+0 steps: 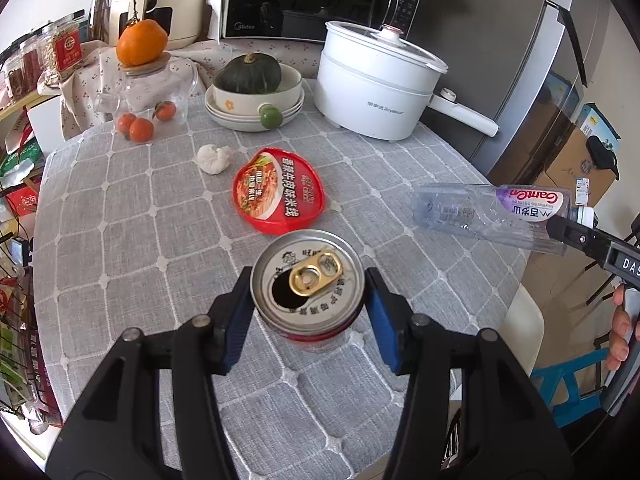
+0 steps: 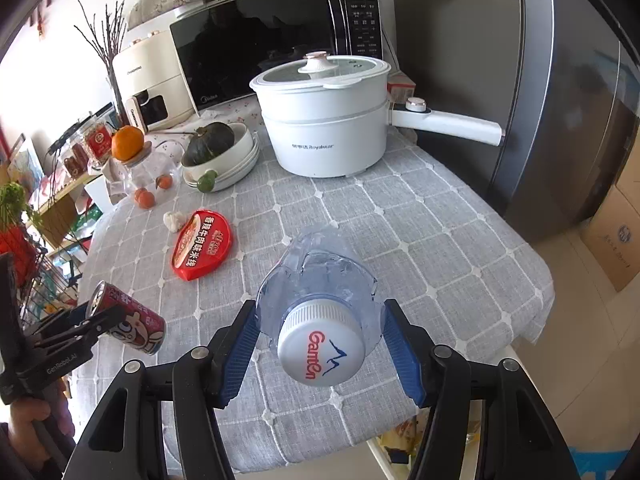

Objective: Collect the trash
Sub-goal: 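Grasp the red can with the left gripper while the right grasps the clear water bottle, then carry the red can and water bottle over the white bin with both grippers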

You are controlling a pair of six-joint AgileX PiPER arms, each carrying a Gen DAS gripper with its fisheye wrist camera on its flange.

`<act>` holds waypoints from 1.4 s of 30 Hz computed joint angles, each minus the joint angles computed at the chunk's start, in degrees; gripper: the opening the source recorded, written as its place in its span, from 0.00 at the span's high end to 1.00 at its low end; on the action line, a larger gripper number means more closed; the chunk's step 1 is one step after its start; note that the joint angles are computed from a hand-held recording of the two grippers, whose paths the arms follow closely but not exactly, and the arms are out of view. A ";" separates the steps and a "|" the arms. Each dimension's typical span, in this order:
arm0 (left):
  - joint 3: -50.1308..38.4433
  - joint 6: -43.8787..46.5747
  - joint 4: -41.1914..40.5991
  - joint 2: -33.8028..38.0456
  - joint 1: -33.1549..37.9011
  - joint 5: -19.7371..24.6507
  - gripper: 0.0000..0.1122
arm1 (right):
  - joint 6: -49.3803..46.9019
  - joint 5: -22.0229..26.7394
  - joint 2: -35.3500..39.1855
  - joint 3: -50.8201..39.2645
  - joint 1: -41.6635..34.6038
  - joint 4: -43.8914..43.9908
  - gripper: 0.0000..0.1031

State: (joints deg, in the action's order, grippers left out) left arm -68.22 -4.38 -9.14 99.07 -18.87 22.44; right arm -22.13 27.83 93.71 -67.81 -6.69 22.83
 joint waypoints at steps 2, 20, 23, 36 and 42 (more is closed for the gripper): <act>0.08 -0.84 1.00 -0.33 -1.01 -0.29 0.51 | -1.52 0.39 -1.42 0.71 -0.96 1.14 0.39; -0.51 -1.74 1.20 -2.02 -9.07 -1.33 0.51 | -19.76 8.06 -10.09 4.97 -16.39 14.92 0.39; -1.00 -0.11 -1.02 -1.80 -10.77 -1.35 0.51 | -24.98 10.89 -11.93 6.35 -21.84 18.13 0.39; -8.72 2.34 -3.49 5.91 -23.60 -0.45 0.51 | -40.62 23.32 -11.79 7.95 -45.03 22.76 0.39; -14.05 3.12 -5.02 13.51 -28.05 0.78 0.51 | -37.57 23.53 -5.25 6.66 -45.09 17.46 0.39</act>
State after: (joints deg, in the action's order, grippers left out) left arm -82.26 -1.26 -14.16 112.58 -46.91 23.22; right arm -59.70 51.36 88.45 -61.15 -51.77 40.29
